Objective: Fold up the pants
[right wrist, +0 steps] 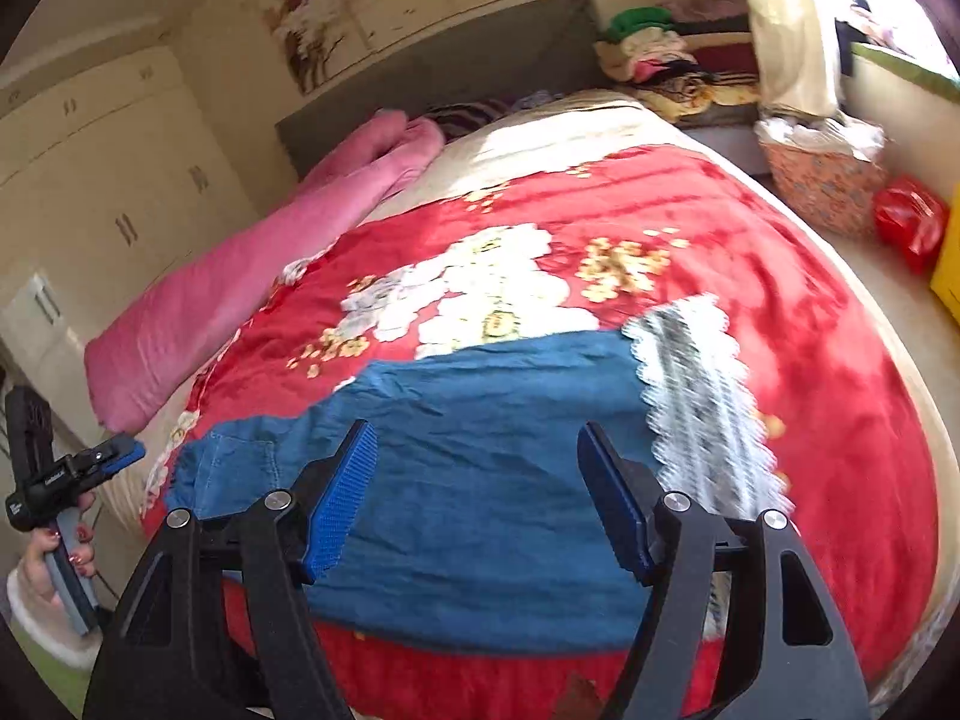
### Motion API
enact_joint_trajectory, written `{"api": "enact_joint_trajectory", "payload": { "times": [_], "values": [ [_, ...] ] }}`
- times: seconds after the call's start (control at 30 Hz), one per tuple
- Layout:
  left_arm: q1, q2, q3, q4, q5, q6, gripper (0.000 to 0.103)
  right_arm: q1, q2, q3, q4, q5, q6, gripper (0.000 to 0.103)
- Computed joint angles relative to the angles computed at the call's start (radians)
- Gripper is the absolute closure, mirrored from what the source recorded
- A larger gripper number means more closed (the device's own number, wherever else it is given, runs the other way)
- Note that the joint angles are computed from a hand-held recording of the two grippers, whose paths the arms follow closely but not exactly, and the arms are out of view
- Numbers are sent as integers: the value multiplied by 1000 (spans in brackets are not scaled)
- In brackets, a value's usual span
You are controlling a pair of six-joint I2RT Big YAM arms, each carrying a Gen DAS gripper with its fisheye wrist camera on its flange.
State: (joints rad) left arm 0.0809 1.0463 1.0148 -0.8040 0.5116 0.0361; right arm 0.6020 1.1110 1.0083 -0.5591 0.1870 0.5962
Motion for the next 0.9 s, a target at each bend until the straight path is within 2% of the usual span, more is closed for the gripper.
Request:
{"api": "enact_joint_trajectory", "payload": {
  "times": [0.03,0.1,0.17,0.2,0.23,0.3,0.43,0.5,0.57,0.6,0.67,0.8,0.9],
  "values": [
    [-33,18,2,4,-11,22,37,7,54,51,-13,-11,-30,35],
    [-87,61,2,20,-46,54,37,-6,153,138,-6,-102,-65,35],
    [-119,102,-14,29,-112,88,37,-27,242,213,-11,-221,-49,35],
    [-130,124,-21,25,-170,89,37,-31,284,248,-18,-257,-42,35],
    [-123,142,-31,20,-191,85,37,-32,321,280,-30,-286,-40,36],
    [-80,162,-61,15,-135,102,37,-25,385,345,-67,-292,-50,36],
    [-75,107,-133,63,-127,131,37,-2,486,453,-140,-269,-92,36],
    [-72,96,-136,62,-122,129,37,2,531,498,-161,-322,-94,36],
    [-60,98,-134,59,-94,131,37,8,586,553,-222,-363,-111,37],
    [-52,102,-131,56,-78,132,37,16,620,590,-269,-335,-121,37],
    [-42,109,-125,52,-51,129,37,25,675,642,-349,-211,-119,37],
    [-45,106,-133,67,-42,128,37,-5,672,582,-221,-229,-82,37],
    [-50,107,-135,76,-51,129,37,-14,699,614,-235,-213,-72,37]
  ]
}}
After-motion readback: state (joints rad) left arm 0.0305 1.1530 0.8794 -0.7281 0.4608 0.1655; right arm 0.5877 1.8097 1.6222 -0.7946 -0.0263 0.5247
